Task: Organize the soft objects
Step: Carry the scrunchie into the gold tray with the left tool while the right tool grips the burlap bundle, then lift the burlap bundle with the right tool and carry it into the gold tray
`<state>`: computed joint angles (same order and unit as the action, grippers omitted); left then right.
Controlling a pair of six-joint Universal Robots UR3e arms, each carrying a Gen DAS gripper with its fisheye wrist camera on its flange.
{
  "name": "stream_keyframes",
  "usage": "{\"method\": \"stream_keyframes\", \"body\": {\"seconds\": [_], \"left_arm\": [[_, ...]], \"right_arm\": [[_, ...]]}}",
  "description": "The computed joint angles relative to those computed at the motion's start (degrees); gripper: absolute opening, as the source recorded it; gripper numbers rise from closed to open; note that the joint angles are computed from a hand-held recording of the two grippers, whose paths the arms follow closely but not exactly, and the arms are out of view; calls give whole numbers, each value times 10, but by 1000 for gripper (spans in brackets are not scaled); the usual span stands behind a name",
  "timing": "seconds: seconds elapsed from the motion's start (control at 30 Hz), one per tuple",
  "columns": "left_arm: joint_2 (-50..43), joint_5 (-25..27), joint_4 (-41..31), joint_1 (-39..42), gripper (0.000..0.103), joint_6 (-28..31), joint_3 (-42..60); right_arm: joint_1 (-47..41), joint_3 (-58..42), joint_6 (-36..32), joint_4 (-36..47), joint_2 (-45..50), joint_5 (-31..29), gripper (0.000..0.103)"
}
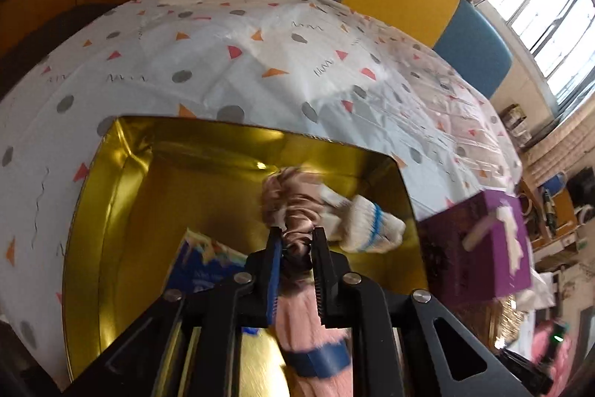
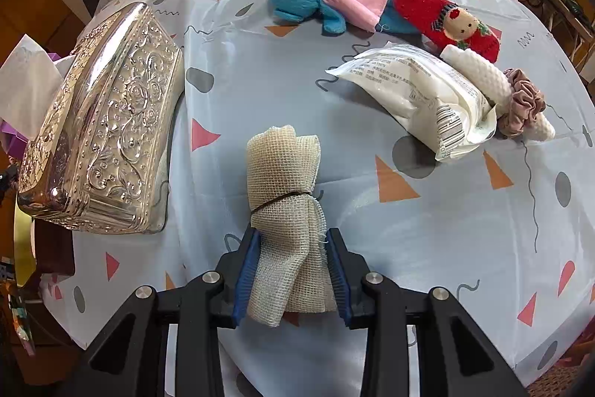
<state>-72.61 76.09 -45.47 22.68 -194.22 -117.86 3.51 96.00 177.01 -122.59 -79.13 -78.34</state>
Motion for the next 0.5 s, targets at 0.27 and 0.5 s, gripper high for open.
{"method": "stream_keyframes", "body": {"seconds": [0.27,0.5], "left_arm": [[32,28,33,-7,45,-13,-37],[98,144,45,-106,61,-47,-72]], "right_arm": [[8,4,10,-8,1,-1,36],[-9,-2,-9,2,0,5,36]]}}
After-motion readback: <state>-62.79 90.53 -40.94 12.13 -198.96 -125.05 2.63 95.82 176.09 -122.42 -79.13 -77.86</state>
